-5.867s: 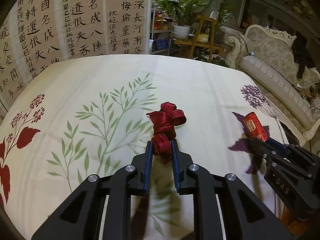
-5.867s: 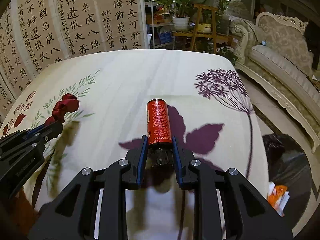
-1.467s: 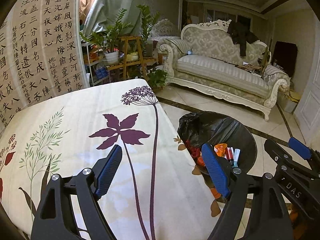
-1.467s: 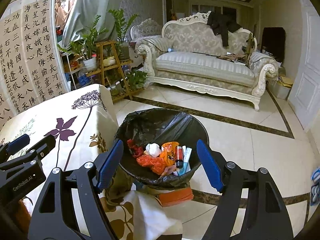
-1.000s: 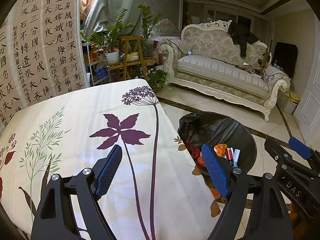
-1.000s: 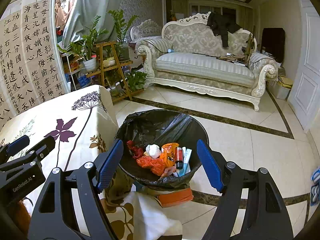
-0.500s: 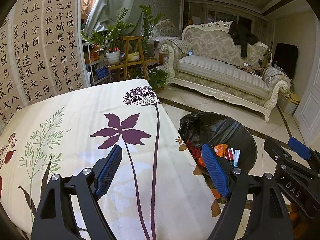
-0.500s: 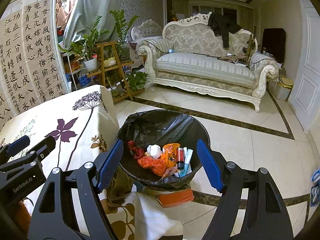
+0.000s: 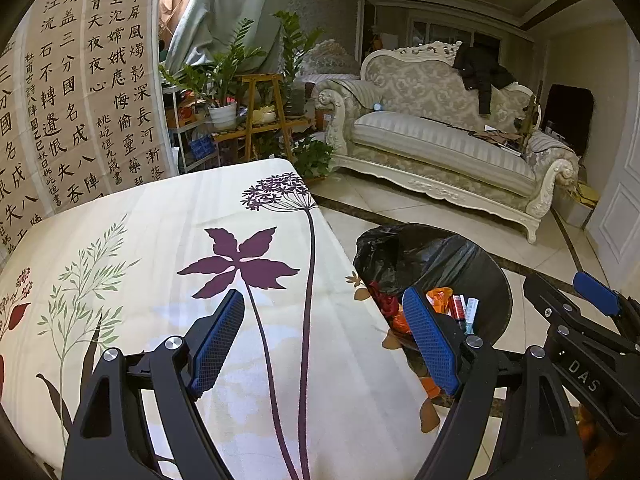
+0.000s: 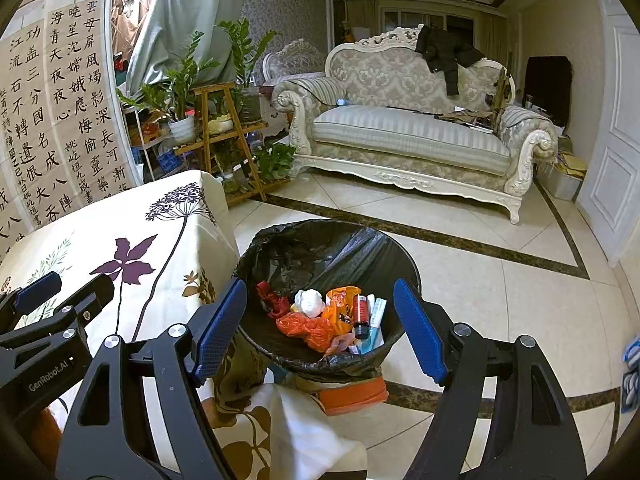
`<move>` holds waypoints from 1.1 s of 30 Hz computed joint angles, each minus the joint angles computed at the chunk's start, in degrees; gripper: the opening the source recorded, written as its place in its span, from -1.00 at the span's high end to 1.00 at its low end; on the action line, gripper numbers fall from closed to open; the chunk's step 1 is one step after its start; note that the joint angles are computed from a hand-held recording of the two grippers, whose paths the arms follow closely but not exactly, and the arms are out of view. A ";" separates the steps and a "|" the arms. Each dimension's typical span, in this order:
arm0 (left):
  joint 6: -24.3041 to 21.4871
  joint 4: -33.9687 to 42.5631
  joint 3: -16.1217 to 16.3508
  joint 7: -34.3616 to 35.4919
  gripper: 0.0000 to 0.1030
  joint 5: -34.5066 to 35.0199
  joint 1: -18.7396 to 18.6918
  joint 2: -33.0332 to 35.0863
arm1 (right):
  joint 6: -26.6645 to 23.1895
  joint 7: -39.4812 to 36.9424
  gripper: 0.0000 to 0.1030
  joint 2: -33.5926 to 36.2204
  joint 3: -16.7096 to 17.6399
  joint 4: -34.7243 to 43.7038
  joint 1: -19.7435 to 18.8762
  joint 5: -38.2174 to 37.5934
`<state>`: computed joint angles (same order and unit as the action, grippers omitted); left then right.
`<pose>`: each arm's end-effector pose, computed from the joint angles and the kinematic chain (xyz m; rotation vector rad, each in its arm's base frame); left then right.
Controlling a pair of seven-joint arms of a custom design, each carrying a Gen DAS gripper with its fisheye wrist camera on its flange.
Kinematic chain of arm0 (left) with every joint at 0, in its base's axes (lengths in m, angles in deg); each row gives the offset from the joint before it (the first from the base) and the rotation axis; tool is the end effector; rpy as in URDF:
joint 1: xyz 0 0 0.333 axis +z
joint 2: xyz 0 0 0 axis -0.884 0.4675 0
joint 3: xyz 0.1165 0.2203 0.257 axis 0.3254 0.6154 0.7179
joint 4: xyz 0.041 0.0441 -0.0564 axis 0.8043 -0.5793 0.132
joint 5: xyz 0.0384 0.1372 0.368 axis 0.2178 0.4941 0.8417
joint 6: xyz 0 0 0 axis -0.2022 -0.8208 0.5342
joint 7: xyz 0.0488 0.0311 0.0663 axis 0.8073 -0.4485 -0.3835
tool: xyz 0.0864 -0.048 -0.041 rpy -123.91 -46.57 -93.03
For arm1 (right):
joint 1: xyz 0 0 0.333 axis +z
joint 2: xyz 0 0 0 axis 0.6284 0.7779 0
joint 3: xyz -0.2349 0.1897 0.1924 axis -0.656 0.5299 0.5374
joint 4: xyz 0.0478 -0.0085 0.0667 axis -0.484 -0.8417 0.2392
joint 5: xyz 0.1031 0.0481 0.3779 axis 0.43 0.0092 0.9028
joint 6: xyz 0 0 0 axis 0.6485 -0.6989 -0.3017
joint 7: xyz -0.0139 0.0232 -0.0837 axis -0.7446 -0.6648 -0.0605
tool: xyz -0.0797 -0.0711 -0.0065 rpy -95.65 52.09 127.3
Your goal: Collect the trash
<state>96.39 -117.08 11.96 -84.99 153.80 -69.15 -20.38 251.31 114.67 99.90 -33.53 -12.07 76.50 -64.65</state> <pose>0.6617 -0.1277 0.3708 -1.8743 1.4092 -0.7193 0.7142 0.3115 0.3629 -1.7834 1.4476 -0.6777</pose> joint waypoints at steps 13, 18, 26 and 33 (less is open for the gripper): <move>-1.39 -0.03 -0.37 -3.54 -0.54 4.46 -0.26 -0.48 | 0.18 -0.19 -0.44 0.02 0.00 -0.09 0.09 0.21; -0.48 0.17 -1.15 -4.56 -0.58 5.32 0.90 -0.32 | -0.09 -0.06 -0.44 0.06 -0.22 0.10 0.25 0.20; -0.66 0.10 -1.41 -7.41 -0.62 7.15 1.40 -0.26 | -0.44 -0.07 -0.44 -0.01 -0.21 0.38 0.33 -0.04; -0.53 -0.80 -1.14 -3.59 -0.62 2.86 2.37 -0.40 | -2.43 0.73 -0.48 0.78 0.63 3.08 0.36 -1.55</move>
<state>95.86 -117.88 10.82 -88.58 156.67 -66.78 -20.79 248.88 115.40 100.68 -32.90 -8.99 76.86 -66.21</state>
